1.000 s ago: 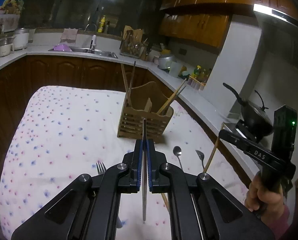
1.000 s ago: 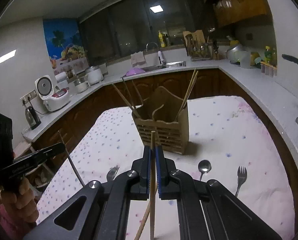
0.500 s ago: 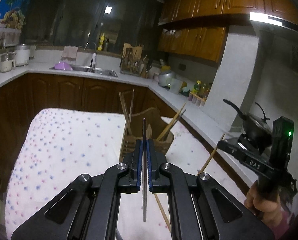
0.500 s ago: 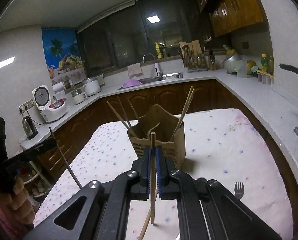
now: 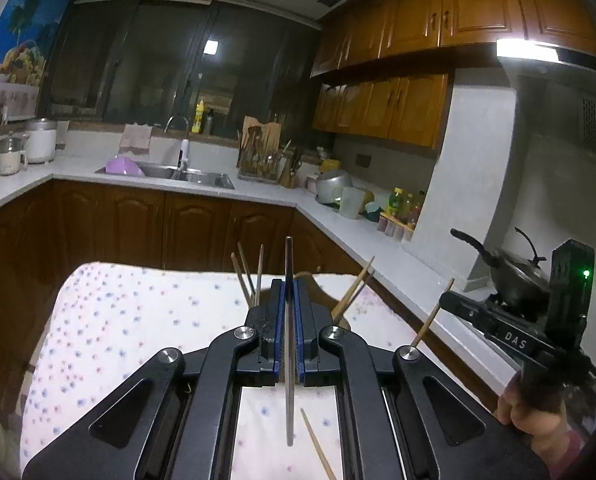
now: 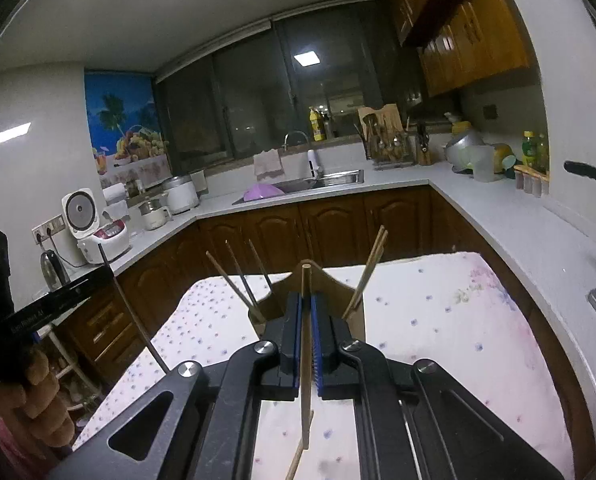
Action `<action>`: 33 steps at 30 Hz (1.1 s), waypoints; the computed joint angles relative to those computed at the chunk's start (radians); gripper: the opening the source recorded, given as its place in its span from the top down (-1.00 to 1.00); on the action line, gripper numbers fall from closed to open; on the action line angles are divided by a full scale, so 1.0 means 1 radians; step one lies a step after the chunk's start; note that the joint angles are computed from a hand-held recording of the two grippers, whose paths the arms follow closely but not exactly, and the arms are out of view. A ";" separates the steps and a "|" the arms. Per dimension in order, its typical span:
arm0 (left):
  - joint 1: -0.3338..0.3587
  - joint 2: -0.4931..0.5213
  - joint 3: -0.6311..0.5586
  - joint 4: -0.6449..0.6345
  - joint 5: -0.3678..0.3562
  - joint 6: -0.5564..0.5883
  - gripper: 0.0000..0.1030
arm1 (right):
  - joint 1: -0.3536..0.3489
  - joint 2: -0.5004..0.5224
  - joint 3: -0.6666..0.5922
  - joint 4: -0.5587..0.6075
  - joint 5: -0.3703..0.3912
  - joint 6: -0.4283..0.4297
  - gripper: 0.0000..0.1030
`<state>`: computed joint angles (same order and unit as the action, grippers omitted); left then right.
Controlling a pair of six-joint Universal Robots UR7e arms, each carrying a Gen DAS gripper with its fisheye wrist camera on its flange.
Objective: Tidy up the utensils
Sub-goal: 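Lift both held chopsticks and carry them toward the wooden holder, then lower both held chopsticks into the wooden holder slots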
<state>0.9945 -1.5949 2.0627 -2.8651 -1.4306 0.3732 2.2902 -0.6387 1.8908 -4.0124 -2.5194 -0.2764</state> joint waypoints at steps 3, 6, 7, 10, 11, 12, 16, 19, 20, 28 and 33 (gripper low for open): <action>-0.006 0.025 -0.018 -0.023 -0.001 0.006 0.93 | -0.007 -0.007 -0.026 0.004 0.012 -0.034 0.91; -0.014 0.059 -0.047 -0.046 -0.007 0.005 0.93 | -0.009 -0.005 -0.064 -0.012 0.021 -0.088 0.91; -0.016 0.072 -0.057 -0.057 -0.009 0.006 0.93 | -0.010 -0.006 -0.077 -0.015 0.026 -0.107 0.91; -0.027 0.108 -0.083 -0.096 -0.008 0.014 0.93 | -0.014 -0.003 -0.122 -0.026 0.039 -0.161 0.91; -0.029 0.122 -0.091 -0.110 -0.006 0.019 0.93 | -0.015 0.001 -0.135 -0.032 0.040 -0.177 0.91; -0.033 0.138 -0.099 -0.127 -0.003 0.026 0.93 | -0.018 0.003 -0.153 -0.042 0.043 -0.202 0.91; -0.035 0.192 -0.133 -0.173 0.006 0.045 0.93 | -0.034 0.004 -0.195 -0.061 0.065 -0.251 0.91; -0.034 0.238 -0.161 -0.207 0.014 0.050 0.93 | -0.049 0.001 -0.213 -0.064 0.084 -0.265 0.91; -0.034 0.253 -0.169 -0.220 0.017 0.052 0.93 | -0.052 0.003 -0.219 -0.065 0.088 -0.267 0.91; -0.018 0.369 -0.200 -0.327 0.062 0.082 0.93 | -0.111 0.019 -0.231 -0.059 0.123 -0.240 0.91; 0.008 0.406 -0.185 -0.357 0.072 0.078 0.93 | -0.145 0.035 -0.207 -0.063 0.129 -0.212 0.91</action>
